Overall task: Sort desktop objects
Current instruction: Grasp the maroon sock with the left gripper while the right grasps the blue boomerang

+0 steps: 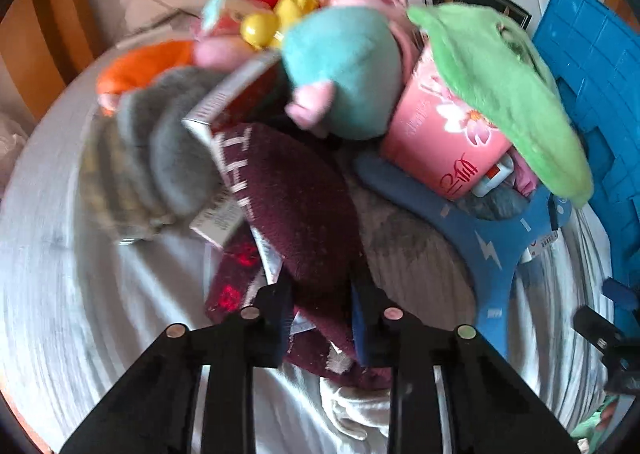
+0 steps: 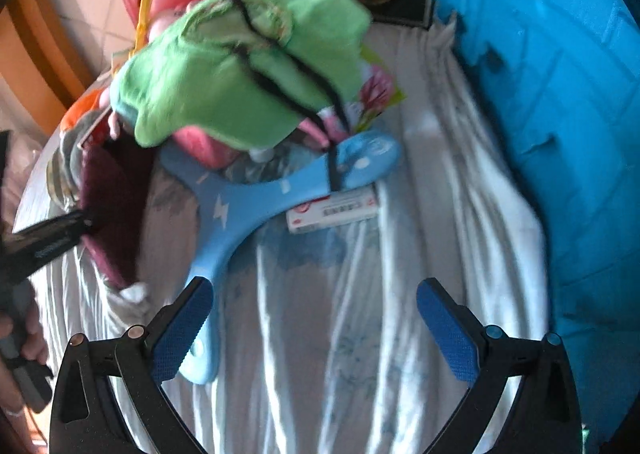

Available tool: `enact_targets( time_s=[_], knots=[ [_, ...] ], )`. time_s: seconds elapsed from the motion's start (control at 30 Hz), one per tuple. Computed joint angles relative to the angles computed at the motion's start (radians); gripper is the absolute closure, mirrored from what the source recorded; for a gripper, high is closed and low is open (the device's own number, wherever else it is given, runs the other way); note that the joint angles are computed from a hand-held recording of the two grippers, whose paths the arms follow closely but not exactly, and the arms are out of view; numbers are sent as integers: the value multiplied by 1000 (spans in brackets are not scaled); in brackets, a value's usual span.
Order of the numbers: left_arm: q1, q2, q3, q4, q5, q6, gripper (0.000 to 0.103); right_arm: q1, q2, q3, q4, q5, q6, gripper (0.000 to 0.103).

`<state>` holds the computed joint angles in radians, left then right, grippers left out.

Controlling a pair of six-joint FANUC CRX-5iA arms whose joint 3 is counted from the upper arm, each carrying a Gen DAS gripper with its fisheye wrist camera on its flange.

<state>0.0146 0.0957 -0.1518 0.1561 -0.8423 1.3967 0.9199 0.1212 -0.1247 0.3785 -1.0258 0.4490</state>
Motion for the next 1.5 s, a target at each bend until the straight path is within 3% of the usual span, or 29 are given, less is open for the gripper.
enact_targets(
  time_s=[0.2, 0.27, 0.33, 0.5, 0.67, 0.7, 0.73, 0.77, 0.9, 1.03, 1.2, 1.33, 1.5],
  knots=[
    [53, -142, -62, -94, -2, -27, 80, 0, 69, 77, -80, -4, 59, 2],
    [69, -179, -75, -119, 2, -26, 80, 2, 84, 93, -90, -2, 75, 28],
    [88, -199, -88, -114, 7, -37, 80, 2, 116, 131, -117, -9, 102, 38],
    [122, -188, -129, -23, 30, -81, 80, 5, 192, 201, -129, -35, 97, 38],
    [120, -217, -161, 0, 67, -95, 80, 5, 244, 241, -120, -63, 91, 37],
    [121, -230, -166, 10, 76, -110, 80, 13, 253, 242, -94, -72, 87, 44],
    [122, -241, -171, 21, 83, -121, 80, 19, 251, 237, -75, -67, 83, 66],
    [123, -250, -174, 28, 89, -129, 80, 24, 250, 234, -59, -70, 74, 67],
    [128, -290, -184, 58, 114, -163, 80, 46, 190, 194, -26, -58, 36, 69],
    [119, -329, -191, 59, 139, -176, 80, 90, 71, 103, 60, -28, -30, 73],
    [122, -366, -208, 144, 159, -238, 81, 146, -47, 31, 200, -41, -126, 79],
    [115, -395, -218, 209, 180, -284, 81, 175, -93, 15, 299, -78, -174, 94],
    [76, -402, -197, 216, 199, -289, 81, 180, -133, -25, 391, -81, -222, 94]
  ],
)
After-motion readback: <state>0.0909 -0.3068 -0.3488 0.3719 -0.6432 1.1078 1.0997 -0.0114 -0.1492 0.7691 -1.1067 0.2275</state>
